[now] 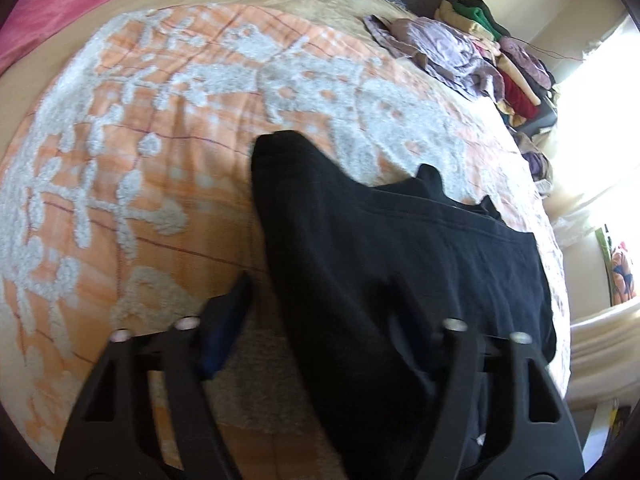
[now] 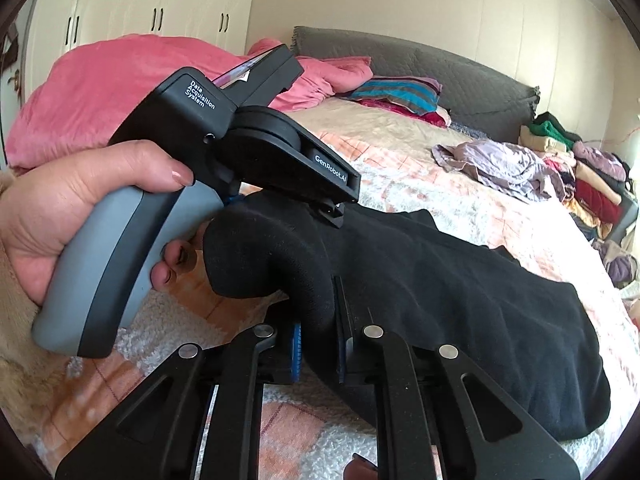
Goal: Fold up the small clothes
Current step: 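Fold the lifted edge over the sweatshirt with the right tool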
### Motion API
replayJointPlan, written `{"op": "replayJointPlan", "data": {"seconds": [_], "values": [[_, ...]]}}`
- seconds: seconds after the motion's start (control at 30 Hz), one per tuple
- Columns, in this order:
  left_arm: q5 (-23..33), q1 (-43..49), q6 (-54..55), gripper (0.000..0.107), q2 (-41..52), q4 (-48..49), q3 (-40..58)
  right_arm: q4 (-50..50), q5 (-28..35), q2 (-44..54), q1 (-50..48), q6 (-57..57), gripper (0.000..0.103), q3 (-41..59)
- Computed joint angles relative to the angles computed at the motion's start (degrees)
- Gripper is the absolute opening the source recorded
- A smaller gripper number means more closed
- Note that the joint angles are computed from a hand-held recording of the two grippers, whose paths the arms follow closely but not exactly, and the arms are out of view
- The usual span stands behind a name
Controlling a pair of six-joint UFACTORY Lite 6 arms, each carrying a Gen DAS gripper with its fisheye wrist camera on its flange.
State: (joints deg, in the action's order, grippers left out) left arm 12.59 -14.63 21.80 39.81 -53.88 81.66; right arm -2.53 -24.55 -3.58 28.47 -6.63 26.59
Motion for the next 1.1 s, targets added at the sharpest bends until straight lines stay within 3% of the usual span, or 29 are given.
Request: {"op": "replayJointPlan", "data": {"seconds": [0.1,0.27,0.5,0.7,0.93,1.1], "values": [[0.25,-0.77,2.13,0.028,-0.26,-2.84,0.15,0.25,-0.26,-0.63,-0.21,0.39,0.011,-0.34],[-1.22,-2.99,-7.13,0.017,-2.34,6.72,0.40,-2.87,0.47,-3.59,-1.80,3.68,0.010,-1.52],[-1.39,-5.42,-20.80,0.016,-5.54,20.62,1.39,-8.68,2.60,-10.73,-5.43,9.11,0.010,-3.67],[-0.42,-8.51,-38.74,0.016,-6.68,38.35,4.00,-20.12,4.45,-17.29,-10.08,20.50,0.010,-5.77],[3.47,-12.71,-53.93,0.016,-4.67,53.51,11.38,-42.97,4.20,-25.20,-19.20,42.52,0.009,-8.29],[8.30,-16.36,-60.60,0.016,-0.46,60.36,20.46,-59.80,-1.09,-26.68,-29.48,57.11,0.009,-8.37]]}}
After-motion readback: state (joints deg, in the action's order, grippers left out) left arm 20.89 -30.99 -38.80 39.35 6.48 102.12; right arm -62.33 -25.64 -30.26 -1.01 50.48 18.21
